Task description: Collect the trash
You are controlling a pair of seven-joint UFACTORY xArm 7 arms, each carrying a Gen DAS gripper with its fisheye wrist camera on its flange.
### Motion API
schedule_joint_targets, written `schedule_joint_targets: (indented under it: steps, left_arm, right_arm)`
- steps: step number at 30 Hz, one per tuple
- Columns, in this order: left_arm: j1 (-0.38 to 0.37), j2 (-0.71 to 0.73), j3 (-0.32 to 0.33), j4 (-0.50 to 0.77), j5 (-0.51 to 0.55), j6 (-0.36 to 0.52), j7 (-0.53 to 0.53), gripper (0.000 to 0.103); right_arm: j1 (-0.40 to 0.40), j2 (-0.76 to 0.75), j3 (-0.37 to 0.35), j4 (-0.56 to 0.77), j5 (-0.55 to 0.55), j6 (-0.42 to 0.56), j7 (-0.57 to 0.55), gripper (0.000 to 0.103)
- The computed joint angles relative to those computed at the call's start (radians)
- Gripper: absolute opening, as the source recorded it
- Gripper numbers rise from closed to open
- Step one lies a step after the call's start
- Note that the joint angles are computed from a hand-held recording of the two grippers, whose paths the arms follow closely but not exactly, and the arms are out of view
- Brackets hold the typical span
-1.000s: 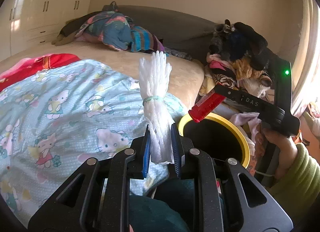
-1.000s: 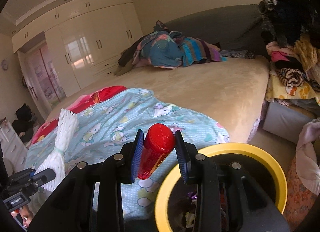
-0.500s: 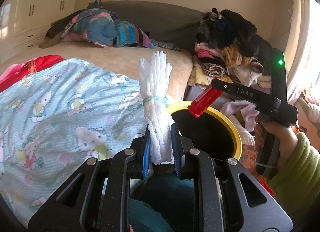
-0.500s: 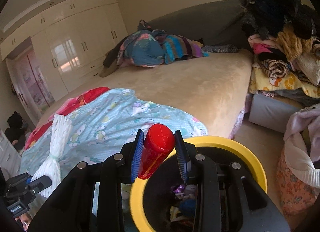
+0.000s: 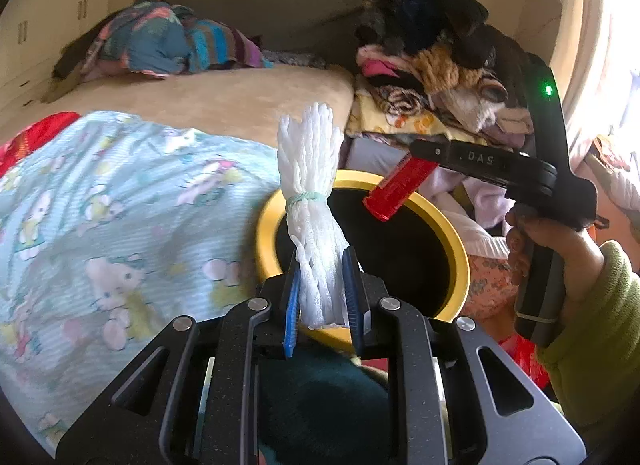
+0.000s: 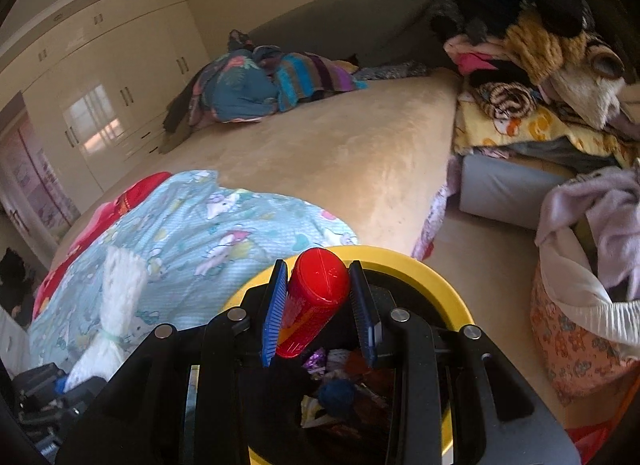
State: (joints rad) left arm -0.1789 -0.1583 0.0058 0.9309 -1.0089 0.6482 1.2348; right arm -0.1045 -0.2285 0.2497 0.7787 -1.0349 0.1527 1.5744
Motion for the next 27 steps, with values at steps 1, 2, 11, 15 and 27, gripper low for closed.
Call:
schedule_joint_targets:
  steps: [1, 2, 11, 15, 27]
  left_arm:
    - [-0.005, 0.008, -0.007, 0.004, 0.001, -0.005, -0.001, 0.015]
    - [-0.012, 0.023, -0.018, 0.015, 0.01, -0.017, -0.008, 0.015]
    - [-0.01, 0.117, -0.062, 0.081, 0.059, -0.088, -0.062, 0.061]
    - [0.011, 0.097, -0.05, 0.074, 0.023, -0.113, -0.069, 0.087]
    - [0.055, 0.013, 0.027, 0.017, -0.03, -0.233, -0.085, 0.092]
  right_arm:
    - [-0.001, 0.001, -0.005, -0.002, 0.004, -0.003, -0.003, 0.03]
    - [-0.004, 0.0, -0.009, -0.009, 0.006, -0.008, -0.001, 0.03]
    - [-0.031, 0.035, -0.011, -0.052, 0.14, -0.083, -0.075, 0.049]
    - [-0.089, 0.052, 0.048, -0.029, 0.023, -0.098, 0.038, 0.063]
    - [-0.002, 0.057, 0.133, 0.124, -0.528, 0.068, 0.491, 0.096]
